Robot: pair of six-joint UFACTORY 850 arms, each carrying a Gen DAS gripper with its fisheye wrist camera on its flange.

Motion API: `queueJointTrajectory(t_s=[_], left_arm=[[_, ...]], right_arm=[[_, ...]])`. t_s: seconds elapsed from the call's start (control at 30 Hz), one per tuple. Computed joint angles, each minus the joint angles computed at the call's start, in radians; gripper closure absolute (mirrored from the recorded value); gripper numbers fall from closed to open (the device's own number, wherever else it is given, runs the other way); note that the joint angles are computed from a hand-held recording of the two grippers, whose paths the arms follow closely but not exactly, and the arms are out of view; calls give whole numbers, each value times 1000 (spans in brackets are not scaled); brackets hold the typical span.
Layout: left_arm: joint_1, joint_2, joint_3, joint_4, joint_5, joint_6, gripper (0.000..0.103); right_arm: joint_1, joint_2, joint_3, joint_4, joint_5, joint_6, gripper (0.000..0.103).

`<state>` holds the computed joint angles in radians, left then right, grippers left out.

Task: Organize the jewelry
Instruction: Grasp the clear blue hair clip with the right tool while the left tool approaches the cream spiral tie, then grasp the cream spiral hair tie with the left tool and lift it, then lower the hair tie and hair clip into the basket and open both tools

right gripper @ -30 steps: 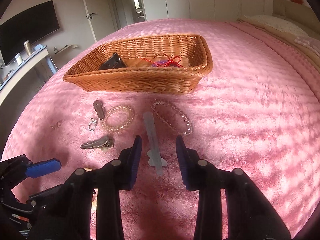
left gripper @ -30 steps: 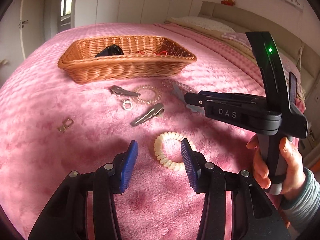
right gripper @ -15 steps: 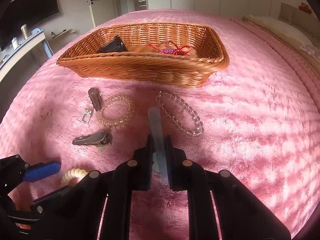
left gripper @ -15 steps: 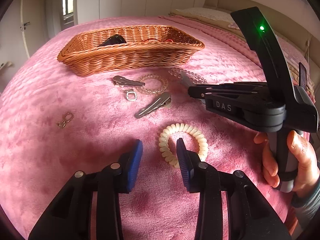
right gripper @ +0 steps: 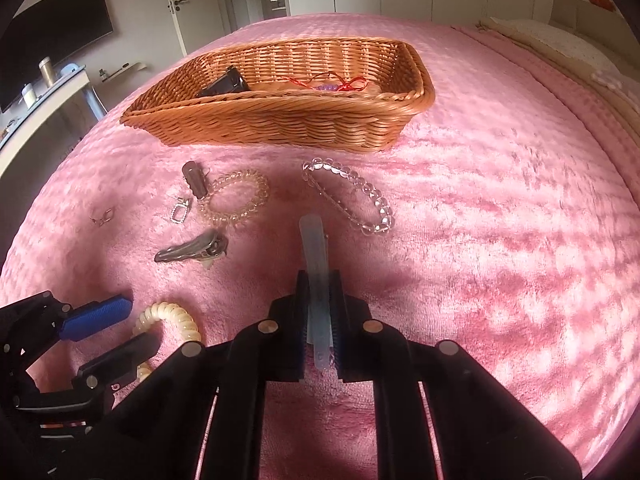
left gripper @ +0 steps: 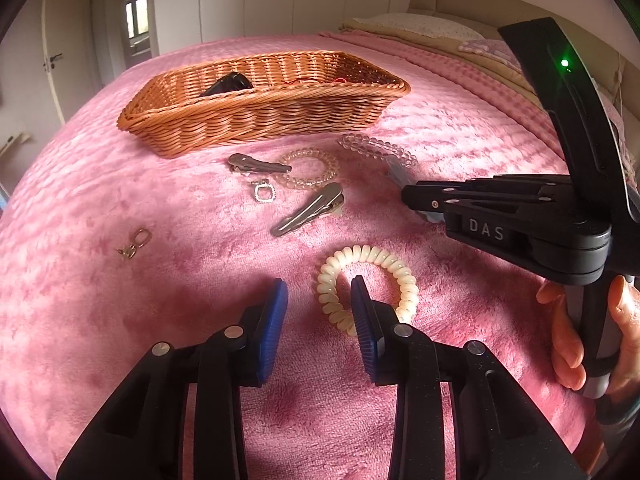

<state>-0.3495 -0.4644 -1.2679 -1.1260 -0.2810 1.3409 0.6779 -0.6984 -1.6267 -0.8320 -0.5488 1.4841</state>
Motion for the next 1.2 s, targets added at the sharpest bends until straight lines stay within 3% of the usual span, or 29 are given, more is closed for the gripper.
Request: queueJointTrajectory(t_s=[0.1, 0.33, 0.57, 0.67, 0.83, 1.03, 1.2], left_arm=[[2, 0, 1, -17, -8, 20, 93], [10, 18, 22, -149, -6, 135, 94], [39, 53, 37, -289, -62, 241, 94], [45, 80, 38, -339, -61, 289, 95], [55, 104, -14, -413, -60, 353, 95], [61, -6, -228, -305, -63, 206, 94], [57, -206, -526, -14, -106, -158, 94]], right_arm=[[2, -4, -2, -15, 7, 6, 95], [3, 51, 77, -158, 81, 168, 95], [8, 107, 131, -247, 121, 281, 95], [18, 132, 135, -265, 111, 287, 95], [35, 149, 68, -309, 26, 237, 95], [-3, 76, -101, -284, -16, 113, 95], [-95, -22, -256, -16, 112, -73, 95]])
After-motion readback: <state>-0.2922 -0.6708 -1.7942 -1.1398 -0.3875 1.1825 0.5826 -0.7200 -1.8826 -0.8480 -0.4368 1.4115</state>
